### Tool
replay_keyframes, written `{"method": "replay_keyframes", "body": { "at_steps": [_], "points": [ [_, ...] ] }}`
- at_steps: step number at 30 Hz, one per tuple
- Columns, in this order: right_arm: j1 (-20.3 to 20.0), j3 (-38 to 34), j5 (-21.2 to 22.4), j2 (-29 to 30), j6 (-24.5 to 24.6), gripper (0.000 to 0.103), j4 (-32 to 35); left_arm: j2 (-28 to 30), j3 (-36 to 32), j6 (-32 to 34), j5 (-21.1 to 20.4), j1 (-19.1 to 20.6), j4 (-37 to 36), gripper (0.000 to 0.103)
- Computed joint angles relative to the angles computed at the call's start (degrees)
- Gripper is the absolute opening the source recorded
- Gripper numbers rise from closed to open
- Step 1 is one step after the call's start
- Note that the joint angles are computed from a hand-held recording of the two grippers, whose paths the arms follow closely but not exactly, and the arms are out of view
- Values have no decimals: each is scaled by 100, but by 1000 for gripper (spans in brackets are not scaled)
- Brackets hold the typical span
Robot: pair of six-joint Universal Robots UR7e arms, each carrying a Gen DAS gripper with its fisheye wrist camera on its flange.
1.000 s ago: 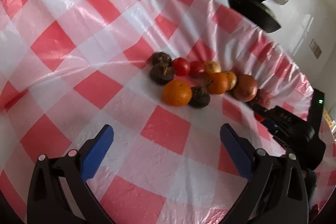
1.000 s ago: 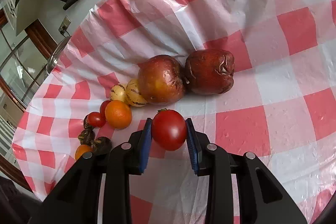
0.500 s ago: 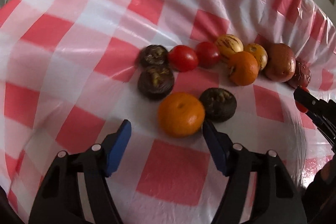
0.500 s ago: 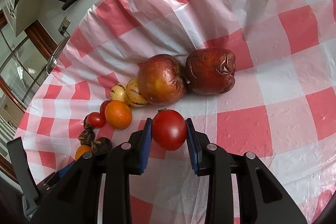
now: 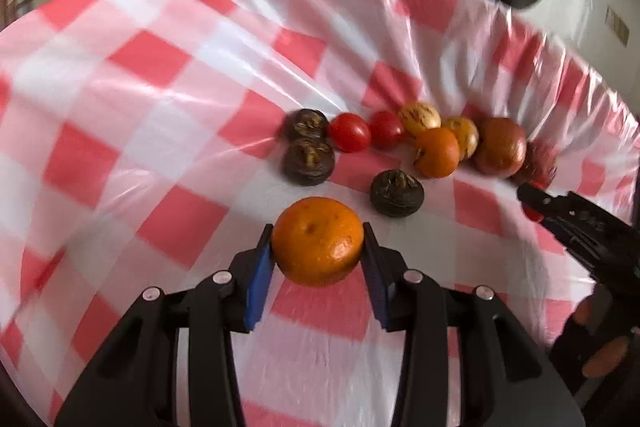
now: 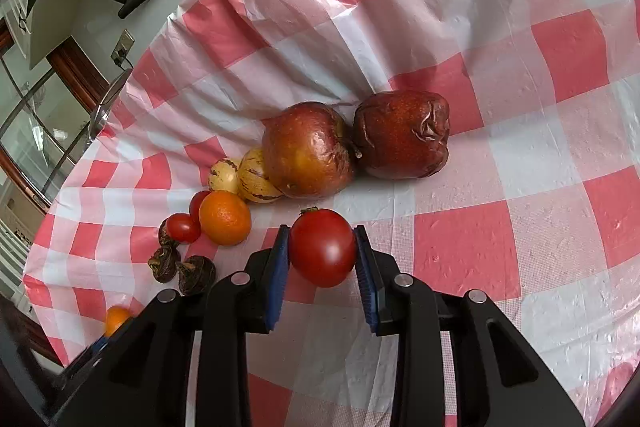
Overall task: Organize fruits
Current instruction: 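Grasp a red tomato with the right tool while the left tool grasps a tangerine, then carry the tomato and tangerine to the white box and release both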
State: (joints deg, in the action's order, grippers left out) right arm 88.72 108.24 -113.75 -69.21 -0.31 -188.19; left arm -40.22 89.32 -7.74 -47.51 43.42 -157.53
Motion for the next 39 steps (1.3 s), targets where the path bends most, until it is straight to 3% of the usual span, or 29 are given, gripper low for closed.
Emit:
{"method": "replay_keyframes", "body": {
  "at_steps": [3, 8, 12, 17, 23, 29, 34, 39],
  "points": [
    [-11, 14, 39, -8, -11, 32, -25, -131, 278, -63, -2, -4, -173, 42],
    [-33, 49, 113, -14, -14, 32, -96, 98, 45, 31, 112, -23, -210, 42],
    [-51, 97, 173, -37, -7, 32, -197, 162, -165, -184, -130, 70, -25, 42],
    [-78, 213, 303, -107, -14, 32, -435, 24, 99, -146, 43, 19, -412, 42],
    [-6, 323, 301, -214, -85, 32, -218, -635, 1097, -605, 110, -142, -777, 42],
    [198, 1223, 423, -582, 651, 32, -527, -1466, 2137, -998, 103, -313, -794, 42],
    [592, 2060, 351, -830, 1098, 32, -811, -2031, 2671, -1167, -61, -406, -701, 42],
    [1211, 2382, -202, -716, 869, 32, -797, -2611, 3201, -1207, -39, -506, -488, 42]
  ]
}}
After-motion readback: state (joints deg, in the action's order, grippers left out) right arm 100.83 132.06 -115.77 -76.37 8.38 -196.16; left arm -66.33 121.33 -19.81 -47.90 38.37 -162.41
